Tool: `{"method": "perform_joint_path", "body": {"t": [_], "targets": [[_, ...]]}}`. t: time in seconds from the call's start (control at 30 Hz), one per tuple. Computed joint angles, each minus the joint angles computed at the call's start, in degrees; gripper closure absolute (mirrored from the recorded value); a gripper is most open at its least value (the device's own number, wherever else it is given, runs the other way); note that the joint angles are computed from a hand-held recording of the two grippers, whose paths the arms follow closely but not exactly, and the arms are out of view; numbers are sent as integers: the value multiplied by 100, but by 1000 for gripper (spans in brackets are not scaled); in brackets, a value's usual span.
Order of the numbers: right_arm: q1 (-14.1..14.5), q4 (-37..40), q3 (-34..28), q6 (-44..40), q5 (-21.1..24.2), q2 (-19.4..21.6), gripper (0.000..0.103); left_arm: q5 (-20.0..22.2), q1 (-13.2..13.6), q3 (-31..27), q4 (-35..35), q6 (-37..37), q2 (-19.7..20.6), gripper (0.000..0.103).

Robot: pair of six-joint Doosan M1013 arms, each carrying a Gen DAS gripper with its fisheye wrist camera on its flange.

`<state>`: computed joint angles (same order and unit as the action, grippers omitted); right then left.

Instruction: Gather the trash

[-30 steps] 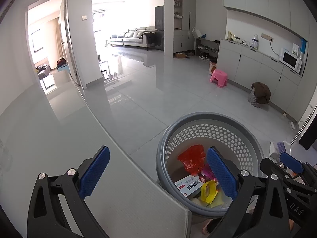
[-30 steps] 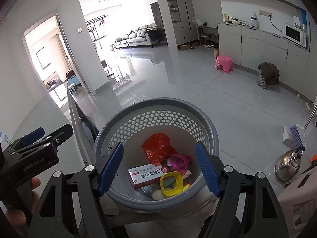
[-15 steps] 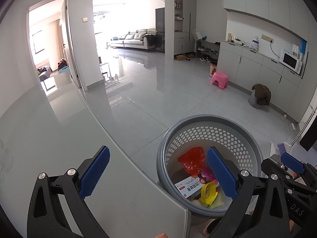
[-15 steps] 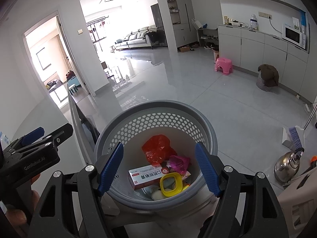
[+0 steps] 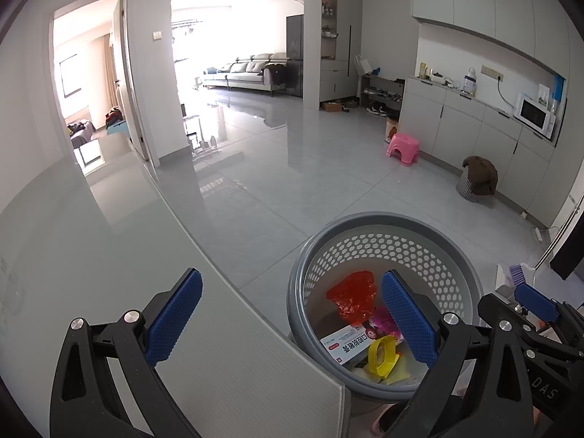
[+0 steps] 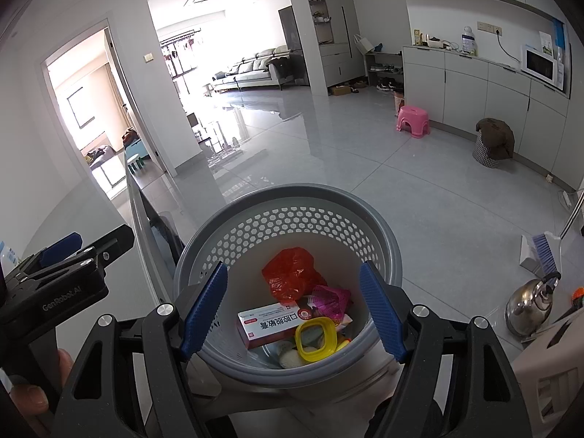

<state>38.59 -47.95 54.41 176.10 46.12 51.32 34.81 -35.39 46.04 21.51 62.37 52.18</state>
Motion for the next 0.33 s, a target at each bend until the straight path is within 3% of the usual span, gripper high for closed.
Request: {"method": "perform_joint_path", "body": {"t": [0.33], "targets": [[-3,18,-7,-20,-6,1,31,37,5,-27,-14,6,2,6]]}}
